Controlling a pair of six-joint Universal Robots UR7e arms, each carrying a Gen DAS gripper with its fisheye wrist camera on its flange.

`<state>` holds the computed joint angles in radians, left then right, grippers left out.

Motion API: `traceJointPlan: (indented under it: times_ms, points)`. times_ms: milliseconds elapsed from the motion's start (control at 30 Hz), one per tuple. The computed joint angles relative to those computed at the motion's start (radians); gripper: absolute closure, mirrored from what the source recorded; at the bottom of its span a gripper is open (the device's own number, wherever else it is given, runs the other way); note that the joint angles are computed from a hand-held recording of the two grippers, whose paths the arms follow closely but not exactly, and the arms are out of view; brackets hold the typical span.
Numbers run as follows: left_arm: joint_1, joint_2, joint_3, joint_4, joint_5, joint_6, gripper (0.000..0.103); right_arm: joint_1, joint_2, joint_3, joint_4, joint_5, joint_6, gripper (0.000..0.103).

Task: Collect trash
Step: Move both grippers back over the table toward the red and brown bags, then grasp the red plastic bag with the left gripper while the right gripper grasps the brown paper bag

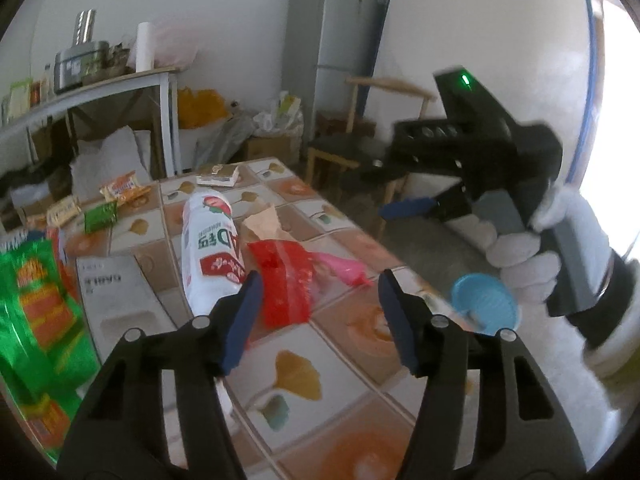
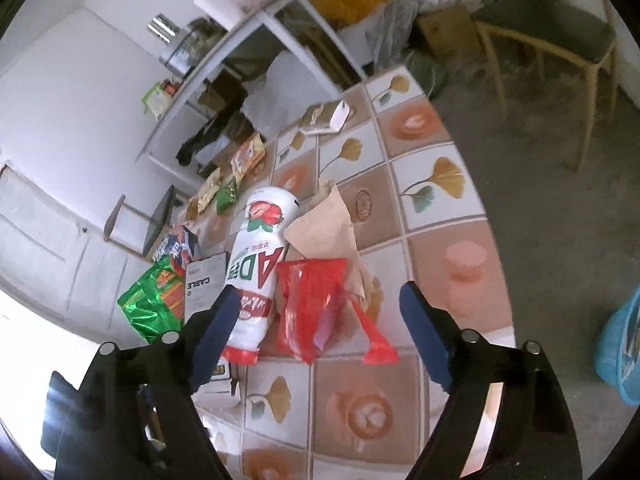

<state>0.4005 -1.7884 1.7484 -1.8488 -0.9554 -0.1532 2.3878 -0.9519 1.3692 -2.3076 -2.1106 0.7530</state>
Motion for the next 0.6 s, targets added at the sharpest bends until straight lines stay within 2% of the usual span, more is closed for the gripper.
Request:
traceJointPlan:
  times_ms: [300,533,600]
  points:
    - [0.015,0.111,0.004,0.043,0.136,0.058,0.047,-0.107,0.073,-0.09,0.061,0.159,-0.069,0.029]
    - [0.023,0.151,0.007,0.109,0.204,0.013,0.047,-0.138,0.139,-0.18,0.124,0.168,-0.136,0.029]
    - [0.026,0.158,0.008,0.127,0.218,0.001,0.053,-0.146,0.161,-0.213,0.161,0.17,-0.153,0.03]
